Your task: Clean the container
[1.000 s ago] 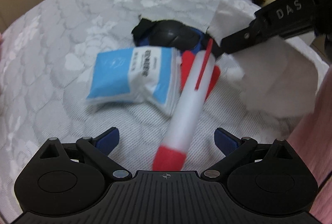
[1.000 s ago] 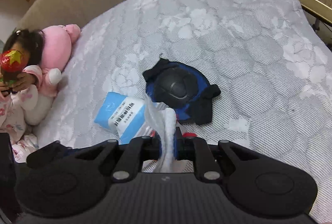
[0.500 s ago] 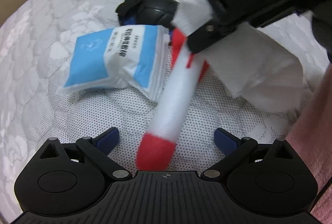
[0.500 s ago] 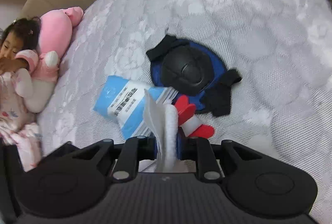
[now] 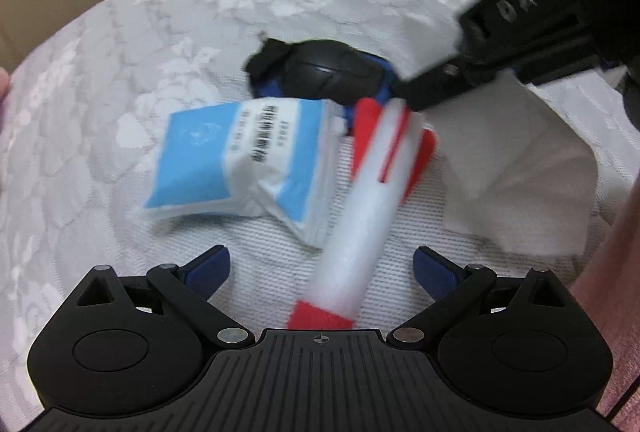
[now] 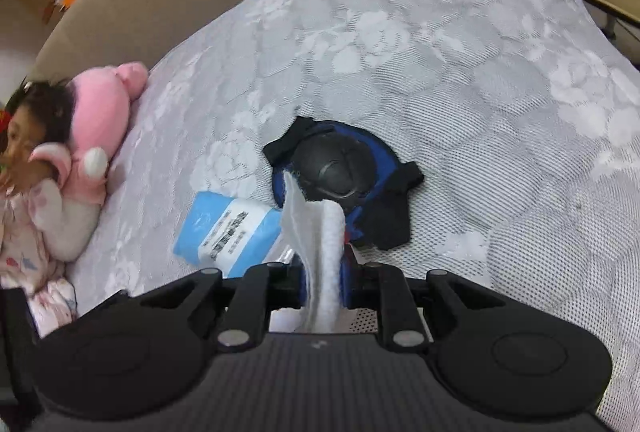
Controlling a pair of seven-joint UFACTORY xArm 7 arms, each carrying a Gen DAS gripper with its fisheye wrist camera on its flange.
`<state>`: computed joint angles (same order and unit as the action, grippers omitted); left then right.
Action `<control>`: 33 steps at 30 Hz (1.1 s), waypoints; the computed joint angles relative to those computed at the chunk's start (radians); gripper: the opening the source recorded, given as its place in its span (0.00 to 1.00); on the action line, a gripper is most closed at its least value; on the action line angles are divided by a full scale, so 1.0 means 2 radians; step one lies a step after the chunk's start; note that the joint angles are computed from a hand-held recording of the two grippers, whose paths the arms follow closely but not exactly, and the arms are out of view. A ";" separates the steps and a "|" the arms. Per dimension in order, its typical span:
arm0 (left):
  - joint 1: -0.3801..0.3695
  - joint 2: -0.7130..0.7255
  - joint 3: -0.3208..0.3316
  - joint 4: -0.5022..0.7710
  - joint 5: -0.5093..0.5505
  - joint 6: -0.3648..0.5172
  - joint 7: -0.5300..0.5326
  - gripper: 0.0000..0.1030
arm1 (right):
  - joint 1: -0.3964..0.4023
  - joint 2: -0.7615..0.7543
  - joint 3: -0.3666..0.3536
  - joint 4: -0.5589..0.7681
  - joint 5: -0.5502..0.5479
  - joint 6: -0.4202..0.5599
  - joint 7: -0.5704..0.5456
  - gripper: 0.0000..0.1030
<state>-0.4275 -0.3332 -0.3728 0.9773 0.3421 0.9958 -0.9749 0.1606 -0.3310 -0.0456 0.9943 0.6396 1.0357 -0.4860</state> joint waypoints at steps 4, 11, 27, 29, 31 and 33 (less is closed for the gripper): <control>0.014 -0.028 0.014 -0.010 -0.016 0.009 -0.025 0.98 | -0.005 0.014 0.006 0.012 -0.020 -0.001 0.019 0.19; 0.064 -0.056 0.023 -0.013 -0.017 -0.015 -0.076 0.98 | 0.002 0.034 0.003 0.048 0.000 -0.017 0.015 0.13; 0.056 -0.016 0.068 -0.043 -0.078 -0.134 0.082 0.99 | 0.013 0.130 0.065 0.102 -0.019 -0.132 0.018 0.18; 0.059 -0.014 0.075 -0.041 -0.100 -0.138 0.087 1.00 | 0.015 0.128 0.067 0.096 -0.061 -0.126 0.040 0.26; 0.062 -0.009 0.079 -0.033 -0.118 -0.130 0.088 1.00 | 0.019 0.119 0.067 0.081 -0.080 -0.132 0.046 0.40; 0.066 -0.001 0.076 -0.021 -0.124 -0.114 0.084 1.00 | 0.024 0.108 0.069 0.067 -0.096 -0.145 0.047 0.42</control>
